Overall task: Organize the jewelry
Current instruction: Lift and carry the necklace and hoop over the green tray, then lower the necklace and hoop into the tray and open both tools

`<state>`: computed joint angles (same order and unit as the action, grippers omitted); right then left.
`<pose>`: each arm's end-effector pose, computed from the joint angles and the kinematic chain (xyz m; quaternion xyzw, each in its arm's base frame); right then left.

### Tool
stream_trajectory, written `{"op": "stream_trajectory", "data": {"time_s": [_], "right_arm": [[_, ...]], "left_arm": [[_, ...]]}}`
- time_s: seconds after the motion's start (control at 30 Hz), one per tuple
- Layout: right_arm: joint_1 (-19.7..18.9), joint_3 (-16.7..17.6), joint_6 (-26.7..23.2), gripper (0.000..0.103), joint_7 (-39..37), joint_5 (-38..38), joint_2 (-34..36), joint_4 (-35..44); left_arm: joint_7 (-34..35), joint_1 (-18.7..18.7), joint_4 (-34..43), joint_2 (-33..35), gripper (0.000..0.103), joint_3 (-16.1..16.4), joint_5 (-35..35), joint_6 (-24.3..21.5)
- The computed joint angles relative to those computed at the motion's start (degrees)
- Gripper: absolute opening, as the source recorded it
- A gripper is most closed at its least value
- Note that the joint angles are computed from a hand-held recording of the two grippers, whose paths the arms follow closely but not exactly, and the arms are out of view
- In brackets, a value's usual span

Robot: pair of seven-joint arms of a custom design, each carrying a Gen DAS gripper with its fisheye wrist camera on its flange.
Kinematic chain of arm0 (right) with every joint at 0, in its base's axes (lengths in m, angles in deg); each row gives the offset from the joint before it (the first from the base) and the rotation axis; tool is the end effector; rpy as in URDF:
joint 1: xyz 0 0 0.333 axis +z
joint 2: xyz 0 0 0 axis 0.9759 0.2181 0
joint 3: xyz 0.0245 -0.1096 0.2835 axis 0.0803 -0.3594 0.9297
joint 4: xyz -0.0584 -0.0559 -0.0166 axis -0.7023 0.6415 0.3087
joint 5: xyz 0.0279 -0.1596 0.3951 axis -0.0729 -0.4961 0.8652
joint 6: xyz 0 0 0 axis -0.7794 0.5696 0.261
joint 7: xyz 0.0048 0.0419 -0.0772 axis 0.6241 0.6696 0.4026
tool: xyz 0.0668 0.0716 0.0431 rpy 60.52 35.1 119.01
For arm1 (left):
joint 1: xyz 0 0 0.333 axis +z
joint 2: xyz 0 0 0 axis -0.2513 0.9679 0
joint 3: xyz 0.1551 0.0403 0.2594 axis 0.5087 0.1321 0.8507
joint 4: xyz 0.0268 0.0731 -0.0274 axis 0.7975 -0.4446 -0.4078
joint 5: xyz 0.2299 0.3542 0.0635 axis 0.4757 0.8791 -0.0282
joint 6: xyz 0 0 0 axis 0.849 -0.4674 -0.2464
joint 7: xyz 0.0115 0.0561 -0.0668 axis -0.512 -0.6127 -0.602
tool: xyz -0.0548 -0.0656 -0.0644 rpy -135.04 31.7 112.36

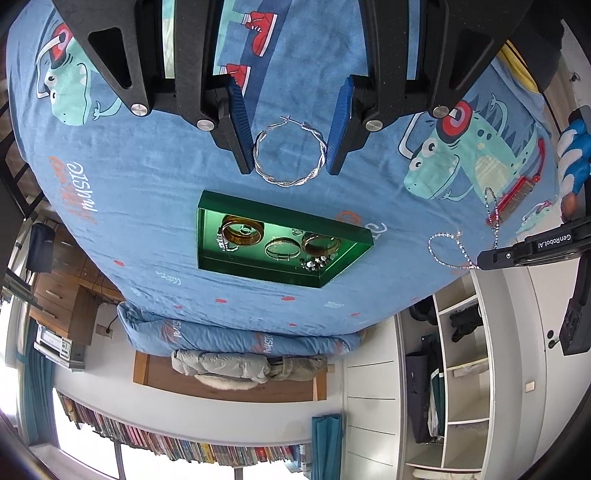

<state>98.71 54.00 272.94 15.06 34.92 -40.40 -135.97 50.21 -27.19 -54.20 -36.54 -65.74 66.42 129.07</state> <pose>0.4743 0.0898 0.4362 -0.7092 0.5399 -0.2747 0.3605 0.4924 -0.3213 0.4750 -0.5773 0.6749 -0.3809 0.2572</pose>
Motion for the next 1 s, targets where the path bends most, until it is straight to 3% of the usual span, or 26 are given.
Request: {"op": "stream_trajectory", "data": {"time_s": [0.13, 0.37, 0.5, 0.6, 0.83, 1.0], "right_arm": [[0.04, -0.03, -0.02, 0.040, -0.06, -0.26, 0.28, 0.75], [3.33, -3.80, -0.33, 0.040, -3.24, 1.50, 4.80, 6.59], [6.98, -7.94, -1.13, 0.040, -9.42, 7.49, 9.72, 13.14], [7.64, -9.25, -2.75, 0.040, -15.49, 14.11, 14.63, 19.60], [1.79, -5.31, -6.32, 0.040, -20.52, 19.88, 25.94, 32.82], [-1.78, -3.28, -8.90, 0.040, -15.84, 15.96, 33.96, 40.81]], "left_arm": [[0.63, 0.09, 1.37, 0.53, 0.002, 0.09, -0.04, 0.12], [5.20, -0.47, 9.23, 6.27, 0.002, 1.18, -2.22, 0.44], [11.40, -1.50, 16.78, 12.29, 0.002, 1.86, -6.39, -0.46], [16.81, -2.72, 23.79, 17.78, 0.002, 2.32, -9.69, -1.96], [26.21, -5.74, 41.67, 30.83, 0.002, 4.15, -16.30, -5.70], [32.06, -7.06, 55.14, 41.37, 0.002, 4.17, -22.21, -9.01]]}}
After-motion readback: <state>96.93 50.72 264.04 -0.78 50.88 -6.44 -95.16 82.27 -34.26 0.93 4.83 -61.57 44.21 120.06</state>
